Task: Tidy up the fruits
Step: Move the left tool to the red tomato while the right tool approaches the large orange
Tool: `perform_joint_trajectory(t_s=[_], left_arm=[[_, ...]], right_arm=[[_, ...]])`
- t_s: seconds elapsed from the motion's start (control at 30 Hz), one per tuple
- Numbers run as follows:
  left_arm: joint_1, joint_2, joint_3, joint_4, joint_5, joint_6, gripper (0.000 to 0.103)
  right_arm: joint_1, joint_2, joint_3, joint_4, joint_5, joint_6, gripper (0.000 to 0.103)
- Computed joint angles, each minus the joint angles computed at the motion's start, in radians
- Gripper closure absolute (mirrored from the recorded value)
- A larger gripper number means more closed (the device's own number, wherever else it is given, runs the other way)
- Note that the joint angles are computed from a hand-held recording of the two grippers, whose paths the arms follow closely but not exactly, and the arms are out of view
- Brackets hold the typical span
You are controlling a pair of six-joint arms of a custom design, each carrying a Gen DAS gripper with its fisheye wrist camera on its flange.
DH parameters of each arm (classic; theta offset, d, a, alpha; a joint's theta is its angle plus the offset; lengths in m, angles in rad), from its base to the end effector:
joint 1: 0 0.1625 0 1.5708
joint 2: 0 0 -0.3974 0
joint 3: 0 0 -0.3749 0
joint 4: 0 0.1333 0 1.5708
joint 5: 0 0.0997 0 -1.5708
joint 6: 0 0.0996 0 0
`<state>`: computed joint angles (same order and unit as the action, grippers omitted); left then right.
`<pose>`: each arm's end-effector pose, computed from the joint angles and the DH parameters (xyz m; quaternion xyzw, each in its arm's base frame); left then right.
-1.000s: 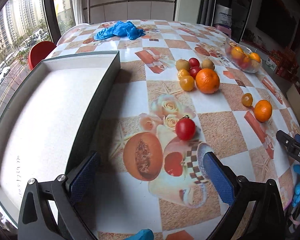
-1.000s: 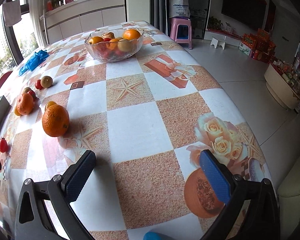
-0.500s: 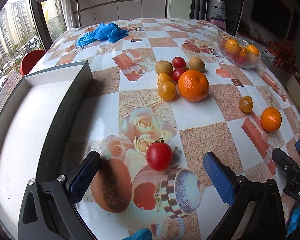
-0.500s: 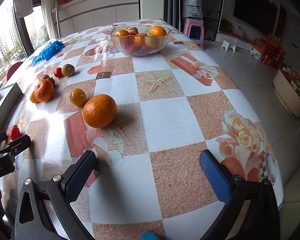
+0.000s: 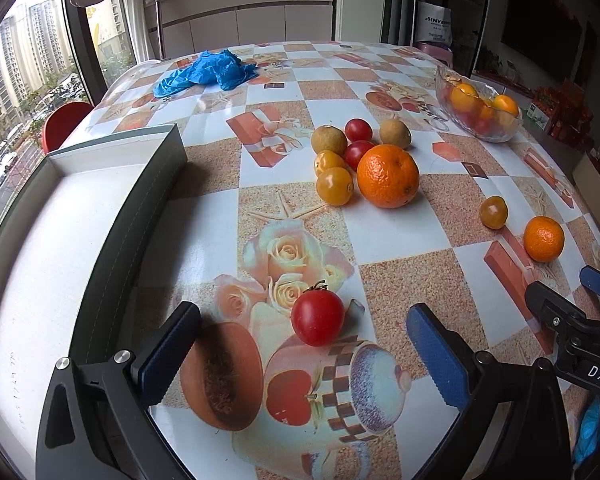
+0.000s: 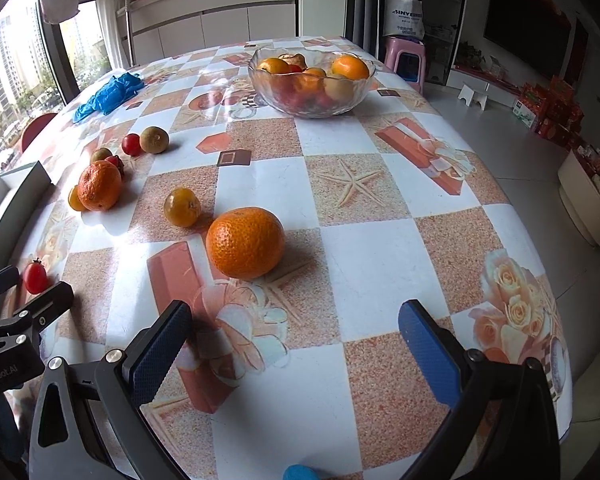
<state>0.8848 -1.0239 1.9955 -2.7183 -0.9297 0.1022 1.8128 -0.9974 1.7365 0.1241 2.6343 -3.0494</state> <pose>-0.1866 -0.5325 0.1312 0.3375 0.8836 -0.1702 0.2766 0.1523 -0.4242 0.1422 -0.1147 -0.8194 0.3736 0.4193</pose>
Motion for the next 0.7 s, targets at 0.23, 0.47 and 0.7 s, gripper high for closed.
perform_joint_trajectory(t_s=[0.23, 0.47, 0.7], left_arm=[[0.000, 0.001, 0.002, -0.004, 0.001, 0.000, 0.000], [-0.002, 0.012, -0.014, 0.015, 0.011, -0.019, 0.000], [-0.010, 0.018, -0.046, 0.084, 0.015, -0.021, 0.011]], right_arm=[[-0.002, 0.006, -0.011, -0.014, -0.001, -0.020, 0.000], [-0.006, 0.022, -0.044, 0.032, -0.007, -0.001, 0.000], [-0.008, 0.043, -0.111, 0.090, -0.054, -0.030, 0.018]])
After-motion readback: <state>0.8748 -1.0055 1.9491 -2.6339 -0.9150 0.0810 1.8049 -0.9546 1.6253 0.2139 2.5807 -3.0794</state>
